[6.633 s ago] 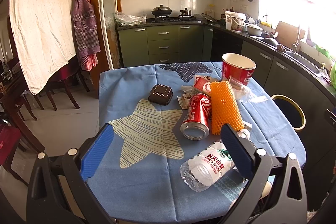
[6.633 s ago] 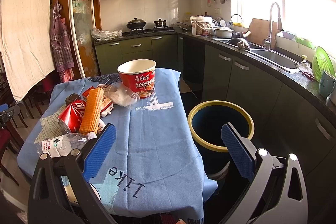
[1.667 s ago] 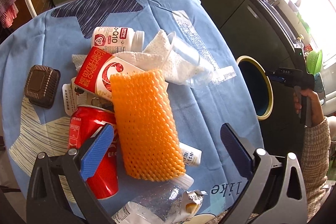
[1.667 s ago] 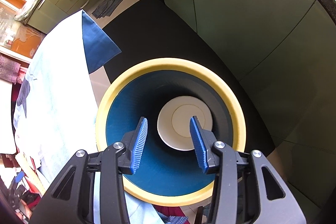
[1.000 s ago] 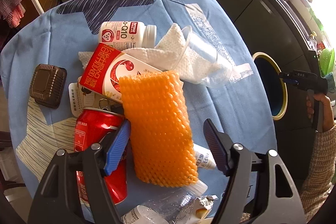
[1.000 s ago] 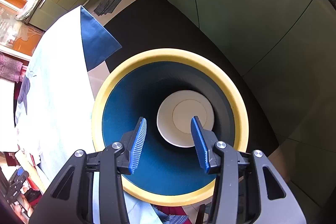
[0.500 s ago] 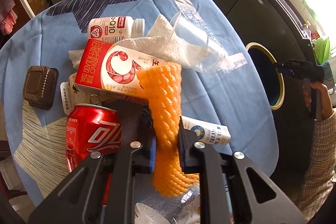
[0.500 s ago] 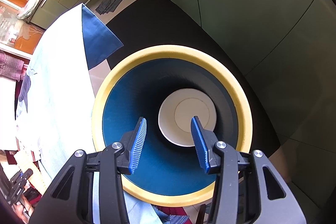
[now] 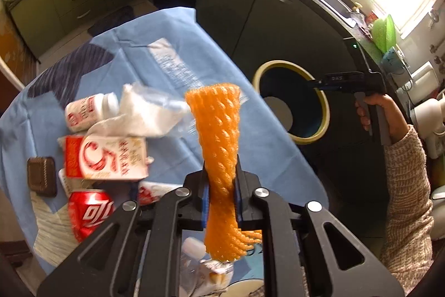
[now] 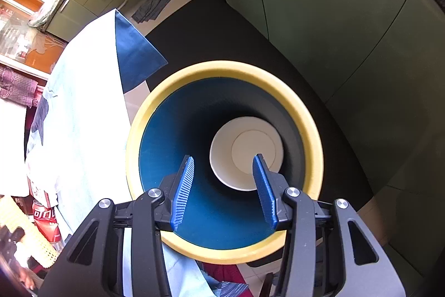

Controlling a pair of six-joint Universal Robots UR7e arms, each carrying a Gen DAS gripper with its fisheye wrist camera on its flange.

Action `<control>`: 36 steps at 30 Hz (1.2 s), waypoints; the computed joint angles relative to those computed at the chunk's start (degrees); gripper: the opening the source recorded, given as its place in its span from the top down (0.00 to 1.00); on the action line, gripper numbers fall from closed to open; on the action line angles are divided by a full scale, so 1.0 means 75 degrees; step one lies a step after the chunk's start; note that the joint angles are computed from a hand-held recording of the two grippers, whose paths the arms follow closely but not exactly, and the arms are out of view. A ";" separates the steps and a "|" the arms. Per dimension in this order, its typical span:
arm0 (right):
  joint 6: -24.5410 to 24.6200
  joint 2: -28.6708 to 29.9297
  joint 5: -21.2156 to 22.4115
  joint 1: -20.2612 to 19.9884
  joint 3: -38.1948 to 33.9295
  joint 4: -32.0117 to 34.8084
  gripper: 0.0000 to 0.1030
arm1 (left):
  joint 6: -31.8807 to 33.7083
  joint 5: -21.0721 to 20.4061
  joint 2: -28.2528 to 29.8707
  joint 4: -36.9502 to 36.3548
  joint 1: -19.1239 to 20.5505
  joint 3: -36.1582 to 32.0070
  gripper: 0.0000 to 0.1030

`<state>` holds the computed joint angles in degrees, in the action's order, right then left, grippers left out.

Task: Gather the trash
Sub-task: 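Move the foam net over the bin and release it from the left gripper, then grasp the clear water bottle with the right gripper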

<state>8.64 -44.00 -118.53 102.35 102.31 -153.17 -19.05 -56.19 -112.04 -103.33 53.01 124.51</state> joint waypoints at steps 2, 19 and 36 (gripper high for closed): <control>-0.0113 -0.0096 -0.0069 0.0044 0.0100 -0.0082 0.57 | 0.0172 -0.0121 0.0683 -0.0617 -0.0186 0.0051 0.87; -0.0536 -0.1343 -0.0864 -0.0110 0.1487 -0.0932 0.51 | 0.1340 0.0186 0.5837 -0.4918 -0.0068 -0.0546 0.63; -0.1156 -0.1510 -0.0568 0.0422 0.1922 -0.0971 0.49 | 0.1066 0.0184 0.3388 -0.3325 -0.0723 -0.0338 0.25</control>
<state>-0.03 -55.33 -122.79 105.51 116.72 -160.45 -11.06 -54.81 -86.63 -128.26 47.58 121.97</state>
